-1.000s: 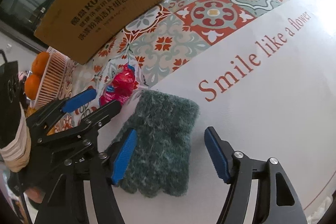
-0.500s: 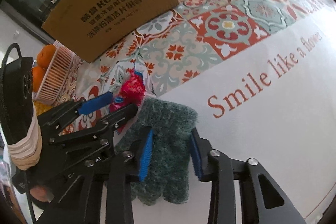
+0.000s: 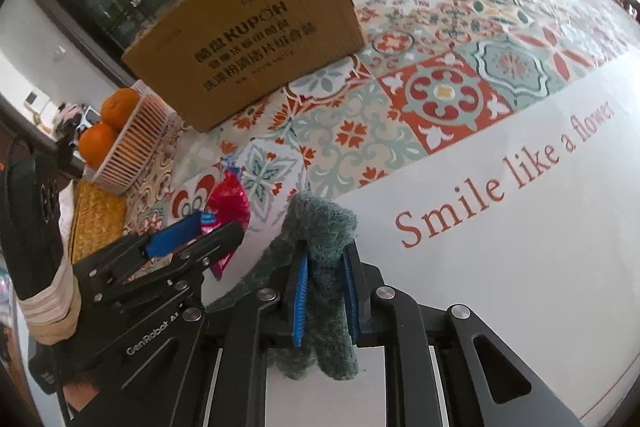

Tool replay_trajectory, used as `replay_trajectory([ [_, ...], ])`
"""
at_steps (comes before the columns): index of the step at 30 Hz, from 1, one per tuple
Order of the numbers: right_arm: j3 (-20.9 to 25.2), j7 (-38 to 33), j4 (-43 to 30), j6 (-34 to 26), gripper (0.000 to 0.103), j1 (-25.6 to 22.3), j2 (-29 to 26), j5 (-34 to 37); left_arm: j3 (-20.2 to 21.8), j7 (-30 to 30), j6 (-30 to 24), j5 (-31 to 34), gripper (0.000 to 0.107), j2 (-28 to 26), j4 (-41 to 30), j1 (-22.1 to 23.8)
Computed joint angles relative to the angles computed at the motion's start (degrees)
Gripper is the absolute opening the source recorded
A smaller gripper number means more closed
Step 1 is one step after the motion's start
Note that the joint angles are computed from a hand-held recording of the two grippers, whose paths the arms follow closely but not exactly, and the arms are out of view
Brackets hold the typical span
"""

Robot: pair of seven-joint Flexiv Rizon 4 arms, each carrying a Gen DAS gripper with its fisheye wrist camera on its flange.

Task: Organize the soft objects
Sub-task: 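Lift and carry the green glove and red candy packet over the box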

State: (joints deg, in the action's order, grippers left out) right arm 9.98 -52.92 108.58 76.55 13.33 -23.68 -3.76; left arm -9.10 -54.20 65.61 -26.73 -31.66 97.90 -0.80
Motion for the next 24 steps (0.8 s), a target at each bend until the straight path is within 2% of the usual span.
replay_trajectory([
  [8,0.92,-3.15,2.6,5.31,0.017,-0.43,2.14,0.15,-0.19,-5.09,6.11,-2.98,0.038,5.01,6.26,-0.34],
  [17,1.35,-6.06,4.41,10.64,0.016,-1.17,3.98,-0.14,1.95,-11.52,10.07,-0.26,0.038,8.82,8.97,-2.38],
  [22,2.16,-7.64,4.28,12.94,0.016,-2.36,4.5,-0.3,2.68,-14.62,11.09,1.55,0.038,9.98,8.63,-3.17],
  [24,1.15,-7.43,4.45,14.01,0.016,-1.75,4.79,-0.95,2.93,-15.8,11.41,2.36,0.038,10.18,8.12,-3.47],
])
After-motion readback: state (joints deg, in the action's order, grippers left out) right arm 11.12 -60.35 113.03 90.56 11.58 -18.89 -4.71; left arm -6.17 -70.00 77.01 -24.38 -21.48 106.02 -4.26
